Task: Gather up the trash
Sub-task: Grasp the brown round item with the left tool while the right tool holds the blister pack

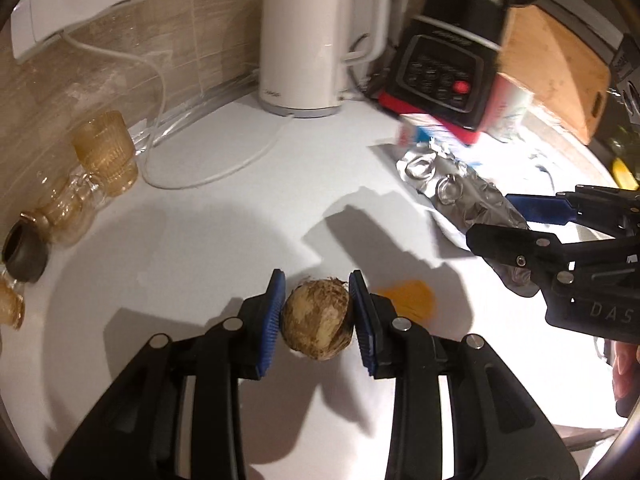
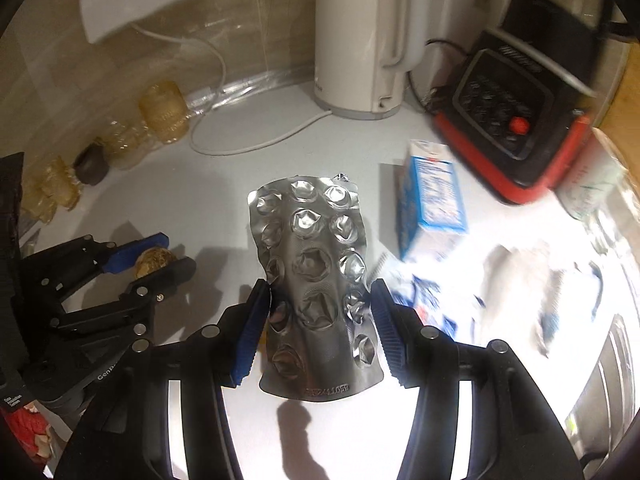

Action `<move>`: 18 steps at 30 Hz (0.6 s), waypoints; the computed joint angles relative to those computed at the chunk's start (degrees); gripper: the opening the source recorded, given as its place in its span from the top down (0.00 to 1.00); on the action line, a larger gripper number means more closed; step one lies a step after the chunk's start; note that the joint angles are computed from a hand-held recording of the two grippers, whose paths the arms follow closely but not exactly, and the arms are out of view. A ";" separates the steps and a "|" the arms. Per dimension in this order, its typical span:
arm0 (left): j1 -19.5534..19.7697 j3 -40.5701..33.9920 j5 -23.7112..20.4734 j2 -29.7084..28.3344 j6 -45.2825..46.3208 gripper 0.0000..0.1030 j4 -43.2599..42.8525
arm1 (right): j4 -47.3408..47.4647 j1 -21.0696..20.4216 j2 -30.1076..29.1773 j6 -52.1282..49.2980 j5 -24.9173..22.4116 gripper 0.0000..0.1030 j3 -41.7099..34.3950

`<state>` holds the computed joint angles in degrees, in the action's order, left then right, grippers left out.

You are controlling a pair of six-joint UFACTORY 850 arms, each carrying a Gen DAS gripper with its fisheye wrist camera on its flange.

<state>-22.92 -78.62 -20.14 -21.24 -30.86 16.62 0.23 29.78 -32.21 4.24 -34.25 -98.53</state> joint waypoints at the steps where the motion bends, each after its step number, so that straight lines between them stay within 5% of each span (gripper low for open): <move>1: -0.71 0.89 0.09 0.98 0.08 0.68 -0.38 | -0.90 0.01 1.98 0.96 0.81 0.49 2.33; 10: -10.71 7.76 -1.03 8.33 4.02 0.68 -7.53 | -8.95 -0.55 23.40 13.49 5.88 0.49 27.04; 18: -20.86 10.02 -2.48 9.66 2.10 0.68 -9.47 | -8.73 -3.89 42.94 20.24 4.88 0.48 46.99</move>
